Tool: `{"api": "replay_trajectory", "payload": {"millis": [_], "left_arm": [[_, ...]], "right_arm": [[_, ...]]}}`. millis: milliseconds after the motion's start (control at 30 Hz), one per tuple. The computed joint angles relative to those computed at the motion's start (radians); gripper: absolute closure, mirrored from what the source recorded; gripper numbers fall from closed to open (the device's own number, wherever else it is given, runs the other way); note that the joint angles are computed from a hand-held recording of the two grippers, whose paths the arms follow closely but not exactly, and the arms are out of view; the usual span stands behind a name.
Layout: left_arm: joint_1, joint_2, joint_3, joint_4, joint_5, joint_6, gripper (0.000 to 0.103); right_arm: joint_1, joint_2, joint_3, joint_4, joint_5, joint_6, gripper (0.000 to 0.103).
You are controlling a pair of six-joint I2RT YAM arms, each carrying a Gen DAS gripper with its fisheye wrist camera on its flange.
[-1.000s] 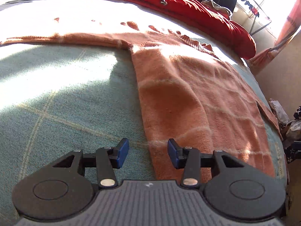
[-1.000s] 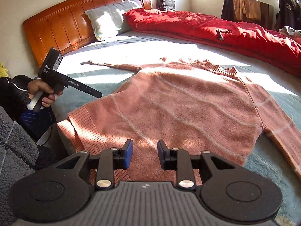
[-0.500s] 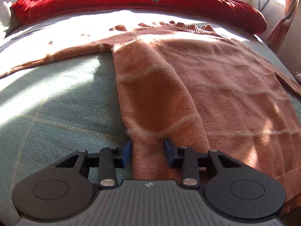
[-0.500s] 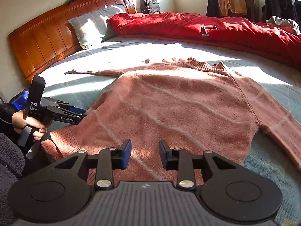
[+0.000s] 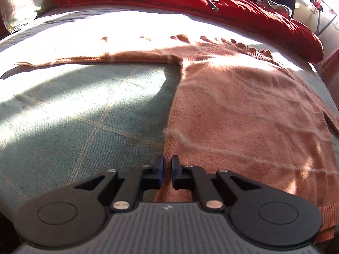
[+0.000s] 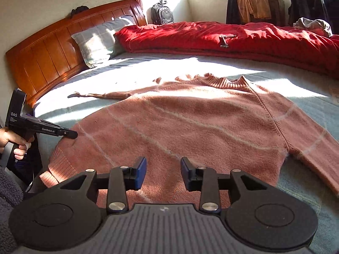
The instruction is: Fold clothes
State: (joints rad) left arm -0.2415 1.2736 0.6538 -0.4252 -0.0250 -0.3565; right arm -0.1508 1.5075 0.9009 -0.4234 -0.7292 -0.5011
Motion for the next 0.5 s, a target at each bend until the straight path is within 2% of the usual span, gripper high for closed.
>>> {"api": "replay_trajectory", "payload": {"millis": [133, 200, 267, 300, 400, 500], "left_arm": [[0.065, -0.013, -0.009, 0.015, 0.087, 0.024, 0.090], [0.093, -0.028, -0.001, 0.061, 0.123, 0.047, 0.083], [0.132, 0.015, 0.036, 0.139, 0.185, 0.060, 0.062], [0.149, 0.038, 0.056, 0.178, 0.216, 0.063, 0.059], [0.201, 0.215, 0.143, 0.332, 0.333, 0.062, 0.056], [0.215, 0.437, 0.284, 0.396, 0.357, 0.017, 0.056]], "right_arm": [[0.001, 0.027, 0.005, 0.026, 0.020, 0.036, 0.063], [-0.009, 0.025, 0.004, 0.032, 0.015, 0.050, 0.060], [-0.022, 0.025, 0.003, 0.043, 0.008, 0.071, 0.056], [-0.026, 0.026, 0.002, 0.052, 0.010, 0.086, 0.056], [-0.033, 0.025, -0.011, 0.090, 0.013, 0.134, 0.056], [-0.038, 0.015, -0.032, 0.129, 0.012, 0.183, 0.056]]}}
